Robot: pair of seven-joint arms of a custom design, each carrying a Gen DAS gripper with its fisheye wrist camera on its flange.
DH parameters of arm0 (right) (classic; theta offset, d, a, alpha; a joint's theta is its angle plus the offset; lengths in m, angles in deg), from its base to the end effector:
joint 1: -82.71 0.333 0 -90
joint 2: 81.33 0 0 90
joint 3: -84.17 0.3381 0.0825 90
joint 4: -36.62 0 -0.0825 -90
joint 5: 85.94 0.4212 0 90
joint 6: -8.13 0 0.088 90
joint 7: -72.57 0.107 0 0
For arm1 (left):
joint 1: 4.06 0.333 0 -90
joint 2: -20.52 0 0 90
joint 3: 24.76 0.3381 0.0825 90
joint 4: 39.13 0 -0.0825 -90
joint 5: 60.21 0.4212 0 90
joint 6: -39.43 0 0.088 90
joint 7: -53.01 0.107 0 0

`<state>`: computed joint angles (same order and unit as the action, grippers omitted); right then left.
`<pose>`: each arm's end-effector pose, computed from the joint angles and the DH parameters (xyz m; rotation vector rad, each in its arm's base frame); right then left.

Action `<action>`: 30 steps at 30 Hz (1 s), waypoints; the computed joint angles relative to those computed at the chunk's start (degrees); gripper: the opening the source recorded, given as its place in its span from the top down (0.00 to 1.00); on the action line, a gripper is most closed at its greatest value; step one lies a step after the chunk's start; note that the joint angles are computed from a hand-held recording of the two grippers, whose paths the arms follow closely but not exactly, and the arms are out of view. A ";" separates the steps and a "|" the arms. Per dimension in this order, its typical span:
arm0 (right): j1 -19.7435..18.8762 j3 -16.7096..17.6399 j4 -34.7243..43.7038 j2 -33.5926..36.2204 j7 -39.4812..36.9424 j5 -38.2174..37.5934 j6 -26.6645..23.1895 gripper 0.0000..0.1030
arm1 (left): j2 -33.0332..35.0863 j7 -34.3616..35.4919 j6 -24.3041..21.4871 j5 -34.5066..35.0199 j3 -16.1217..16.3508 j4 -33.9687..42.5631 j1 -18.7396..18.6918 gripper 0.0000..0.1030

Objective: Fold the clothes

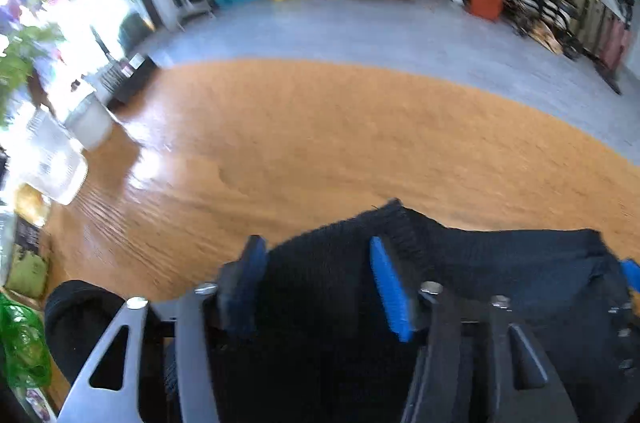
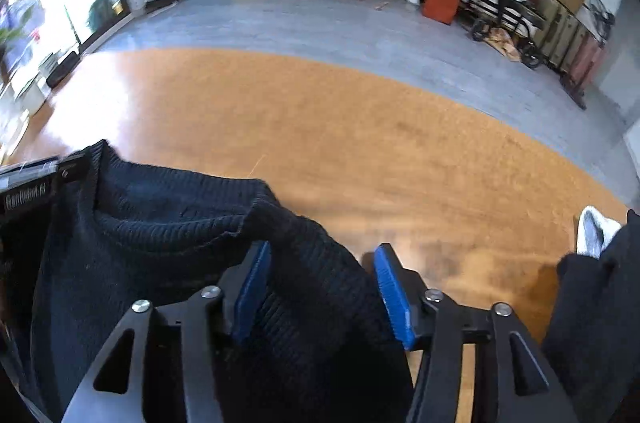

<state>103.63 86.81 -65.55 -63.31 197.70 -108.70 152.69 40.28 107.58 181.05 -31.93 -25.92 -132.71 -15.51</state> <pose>0.6528 0.2855 0.4270 -2.0187 1.8854 -0.5424 0.7217 -0.1608 0.4794 -1.8997 1.7398 -0.4145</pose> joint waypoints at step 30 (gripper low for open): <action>-5.86 -2.69 -16.73 -13.34 29.55 6.58 27.02 0.28 | -19.14 23.64 13.33 -17.09 -6.53 -27.80 9.32 0.38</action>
